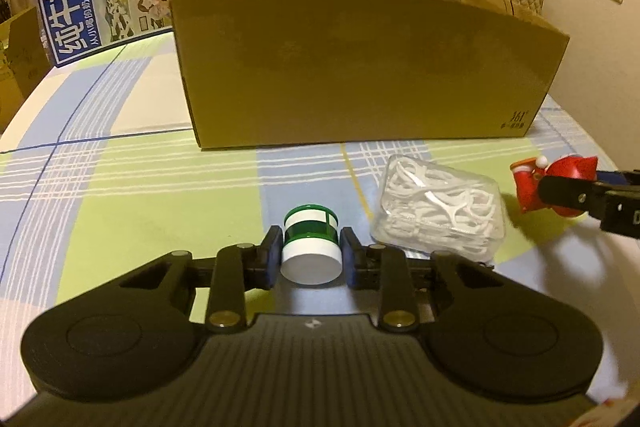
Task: Organize rigid objects
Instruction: 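Grasp the green-and-white pill bottle with the left tool while the right tool grasps the red figure, then carry bottle and figure into the box and open the left tool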
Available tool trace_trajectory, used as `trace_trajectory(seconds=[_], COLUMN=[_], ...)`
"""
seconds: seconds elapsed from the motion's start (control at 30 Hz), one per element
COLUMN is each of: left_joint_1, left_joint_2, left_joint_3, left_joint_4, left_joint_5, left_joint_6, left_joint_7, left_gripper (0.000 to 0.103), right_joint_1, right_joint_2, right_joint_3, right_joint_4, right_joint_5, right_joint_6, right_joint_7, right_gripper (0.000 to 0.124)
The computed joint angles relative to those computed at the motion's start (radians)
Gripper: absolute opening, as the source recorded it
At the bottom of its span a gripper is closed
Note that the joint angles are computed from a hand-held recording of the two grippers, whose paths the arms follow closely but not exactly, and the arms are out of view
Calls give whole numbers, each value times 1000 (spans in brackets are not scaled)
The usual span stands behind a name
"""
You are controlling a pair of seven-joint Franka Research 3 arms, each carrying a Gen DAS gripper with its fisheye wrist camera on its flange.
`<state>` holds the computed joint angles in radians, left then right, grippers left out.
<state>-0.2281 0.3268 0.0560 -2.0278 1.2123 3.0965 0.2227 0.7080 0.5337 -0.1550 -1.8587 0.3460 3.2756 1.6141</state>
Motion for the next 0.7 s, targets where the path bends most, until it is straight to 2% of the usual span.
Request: trace_trajectory(seconds=[0.17, 0.27, 0.43, 0.57, 0.7], left_joint_1=[-17, -3, 35, 64, 65], left_joint_2=[-38, -62, -81, -78, -59], left_joint_3=[25, 7, -49, -83, -82], left_joint_4=[-1, 15, 66, 109, 164], left_joint_5=[104, 184, 249, 217, 167], left_joint_6=[17, 16, 0, -7, -28], left_joint_7=[-105, -172, -216, -188, -132], left_gripper=[26, 26, 26, 26, 26], right_joint_1=[35, 47, 112, 59, -4], right_joint_2=[-6, -18, -34, -50, -45], right_joint_3=[-36, -43, -92, -21, 45], right_joint_4=[-3, -9, -3, 14, 64], right_joint_5=[9, 21, 74, 88, 105], right_joint_6=[17, 46, 118, 186, 198], right_joint_7=[1, -14, -88, -126, -149], right_gripper=[43, 43, 43, 43, 43])
